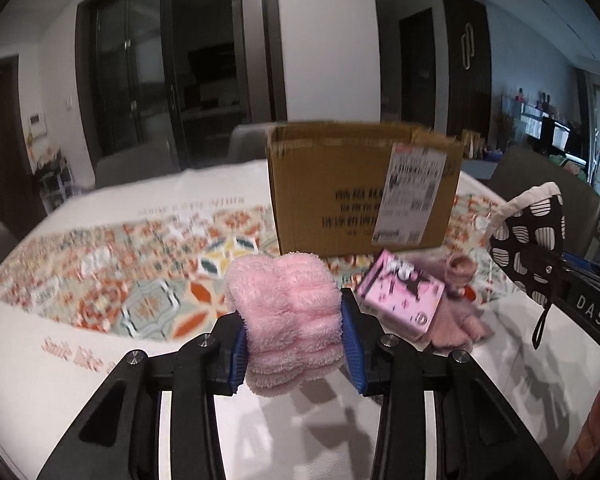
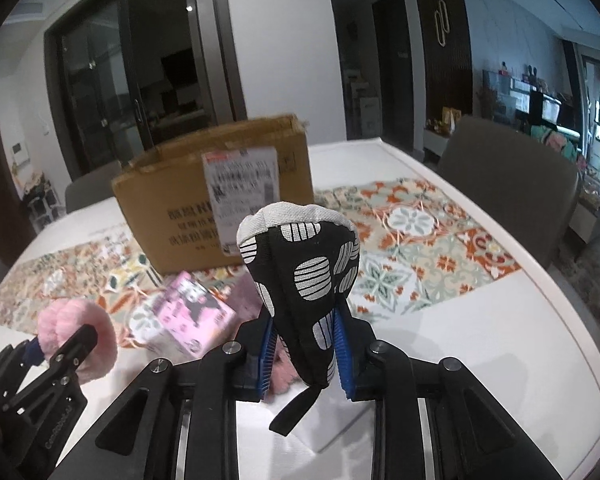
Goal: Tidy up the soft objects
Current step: 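Carry the pink band and black mask up over the open cardboard box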
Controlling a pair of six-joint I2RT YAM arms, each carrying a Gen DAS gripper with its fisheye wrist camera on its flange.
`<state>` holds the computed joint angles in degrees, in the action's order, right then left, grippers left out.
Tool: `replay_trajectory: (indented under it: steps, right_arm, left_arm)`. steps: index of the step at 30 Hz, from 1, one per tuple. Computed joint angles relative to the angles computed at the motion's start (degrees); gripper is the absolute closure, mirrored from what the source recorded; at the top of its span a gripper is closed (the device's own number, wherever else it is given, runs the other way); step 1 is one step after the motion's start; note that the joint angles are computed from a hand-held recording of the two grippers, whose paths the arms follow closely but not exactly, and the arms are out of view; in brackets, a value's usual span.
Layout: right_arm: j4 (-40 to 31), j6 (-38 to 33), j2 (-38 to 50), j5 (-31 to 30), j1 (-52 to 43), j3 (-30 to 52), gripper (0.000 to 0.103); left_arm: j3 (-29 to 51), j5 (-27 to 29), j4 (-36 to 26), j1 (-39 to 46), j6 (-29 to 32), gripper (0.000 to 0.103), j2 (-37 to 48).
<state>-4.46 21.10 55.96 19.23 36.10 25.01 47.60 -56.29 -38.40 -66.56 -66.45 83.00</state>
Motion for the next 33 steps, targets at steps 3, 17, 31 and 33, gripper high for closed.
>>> replay_trajectory:
  steps: [3,17,31,33]
  right_arm:
    - [-1.4,-0.3,-2.5,0.1,1.3,1.0,0.075]
    - [-3.0,-3.1,-8.5,-1.3,2.9,6.2,0.075]
    - [5.7,-8.5,0.3,-8.6,-3.7,13.0,0.075]
    - [6.5,-8.4,2.6,-10.3,-4.8,14.3,0.075]
  left_arm:
    - [1.2,-1.3,-3.0,-1.2,0.6,0.064,-2.8]
    - [6.1,-8.6,0.0,-2.9,16.4,0.064,-10.3]
    - [5.0,-1.8,25.2,8.4,43.7,0.064,-11.7]
    - [5.3,0.4,28.4,10.7,46.5,0.064,-10.6]
